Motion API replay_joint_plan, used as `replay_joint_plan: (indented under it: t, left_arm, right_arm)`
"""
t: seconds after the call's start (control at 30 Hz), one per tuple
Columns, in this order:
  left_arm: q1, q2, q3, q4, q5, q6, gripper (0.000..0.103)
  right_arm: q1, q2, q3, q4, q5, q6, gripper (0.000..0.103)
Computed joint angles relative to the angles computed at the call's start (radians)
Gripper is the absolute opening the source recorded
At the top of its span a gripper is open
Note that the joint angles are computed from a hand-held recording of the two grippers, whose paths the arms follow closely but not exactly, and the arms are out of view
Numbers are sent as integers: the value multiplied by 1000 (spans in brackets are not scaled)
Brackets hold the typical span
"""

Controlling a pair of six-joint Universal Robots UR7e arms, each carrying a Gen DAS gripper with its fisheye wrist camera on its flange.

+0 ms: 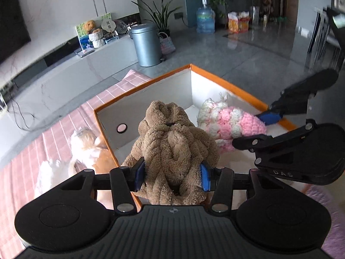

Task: Organize soft objects
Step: 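Carry the towel and crocheted piece over the box and lower them inside, then open both grippers to drop the towel and crocheted piece into the box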

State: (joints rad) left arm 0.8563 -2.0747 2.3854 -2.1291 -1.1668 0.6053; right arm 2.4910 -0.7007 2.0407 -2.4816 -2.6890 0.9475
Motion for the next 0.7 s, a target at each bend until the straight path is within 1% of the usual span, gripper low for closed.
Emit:
replay_joint_plan:
  t: [0.1, 0.2, 0.3, 0.37, 0.47, 0.53, 0.57, 0.6, 0.63, 0.67, 0.7]
  left_arm:
    - [-27, 20, 26, -31, 58, 27, 57]
    - [-28, 54, 42, -71, 89, 43, 57]
    - [-24, 85, 49, -84, 116, 52, 61]
    - [-26, 98, 59, -89, 137, 78, 62]
    - [-10, 117, 54, -84, 138, 89, 69]
    - [-7, 120, 58, -91, 136, 115, 71]
    - [-9, 119, 61, -94, 141, 119, 73]
    - [-9, 125, 67, -107, 146, 127, 75]
    - [-7, 124, 70, -115, 148, 137, 75]
    - [-2, 124, 73, -124, 144, 150, 76]
    - [1, 124, 73, -125, 141, 159, 77]
  right_arm:
    - [-16, 15, -14, 19, -12, -33, 30]
    - [-37, 32, -34, 41, -27, -76, 30]
    - [-72, 38, -40, 14, -14, -146, 31]
    - [-89, 39, -36, -8, -5, -177, 32]
    - [-108, 36, -30, -20, 16, -191, 37]
    - [-115, 30, -28, -29, 27, -200, 39]
    - [-116, 29, -29, -29, 26, -207, 43]
    - [-118, 28, -34, -11, 21, -206, 44]
    - [-123, 27, -33, -13, 17, -224, 46]
    - [-124, 26, -35, -3, 17, -226, 50]
    - [-125, 27, -40, 13, 19, -222, 52]
